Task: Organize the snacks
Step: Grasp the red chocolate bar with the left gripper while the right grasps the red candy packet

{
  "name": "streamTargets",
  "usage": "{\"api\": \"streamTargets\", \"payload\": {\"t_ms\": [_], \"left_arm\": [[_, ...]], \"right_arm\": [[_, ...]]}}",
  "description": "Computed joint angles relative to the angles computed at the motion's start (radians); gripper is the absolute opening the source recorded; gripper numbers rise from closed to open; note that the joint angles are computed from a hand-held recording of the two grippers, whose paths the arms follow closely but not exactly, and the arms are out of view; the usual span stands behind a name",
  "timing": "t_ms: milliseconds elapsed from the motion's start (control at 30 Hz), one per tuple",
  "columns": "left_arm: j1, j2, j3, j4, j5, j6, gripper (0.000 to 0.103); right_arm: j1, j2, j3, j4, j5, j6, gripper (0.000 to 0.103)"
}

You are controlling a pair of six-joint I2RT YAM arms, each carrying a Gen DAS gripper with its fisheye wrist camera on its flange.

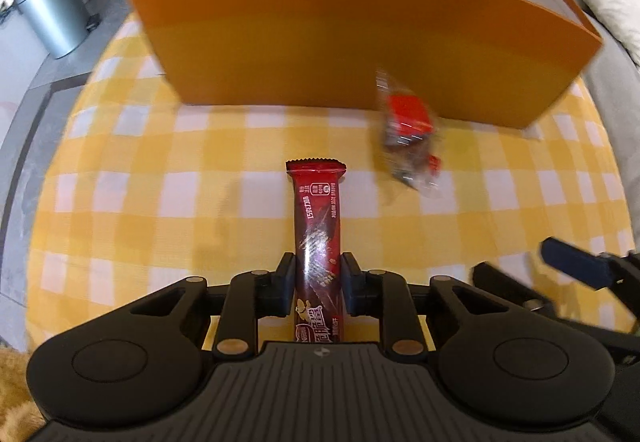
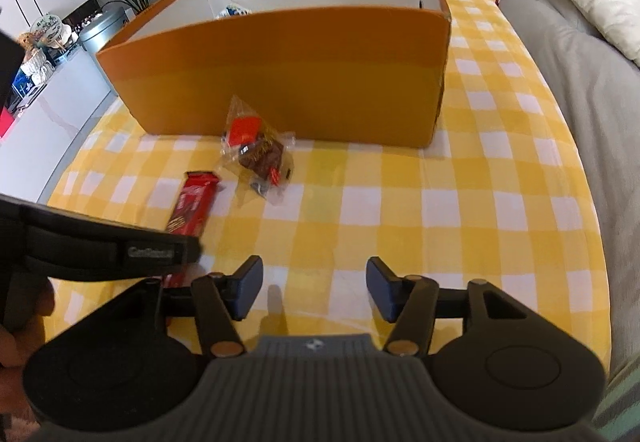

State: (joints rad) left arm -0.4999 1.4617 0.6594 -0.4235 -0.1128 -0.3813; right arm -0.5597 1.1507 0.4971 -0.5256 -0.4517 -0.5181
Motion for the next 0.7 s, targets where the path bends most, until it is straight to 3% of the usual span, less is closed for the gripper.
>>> {"api": "streamTargets", "payload": {"t_ms": [167,267,400,567,700], "left_arm": [[0.117,-0.044,-0.008,-0.002,0.029,0.056,0.025],[0.155,-0.038,0.008,-0.003,0.035,0.079,0.025],[0.183,-0.007,0.033,0.012,0.06,0.094,0.025],[0.189,0.014,0.053,0.007,0.076,0.11,0.025],[0.203,0.023,0.066,-0.008,0.095,0.116,0.025]], "right_arm": [[0.066,0.001,0.007,0.072,-0.027,0.101,0.062],[0.121,0.026,0.028,0.14,-0.038,0.227,0.063],[0.186,0.112,0.068,0.227,-0.029,0.363,0.071],[0.236,0.255,0.128,0.266,-0.008,0.452,0.068],[0.278,0.318,0.144,0.281,0.011,0.47,0.059]]}}
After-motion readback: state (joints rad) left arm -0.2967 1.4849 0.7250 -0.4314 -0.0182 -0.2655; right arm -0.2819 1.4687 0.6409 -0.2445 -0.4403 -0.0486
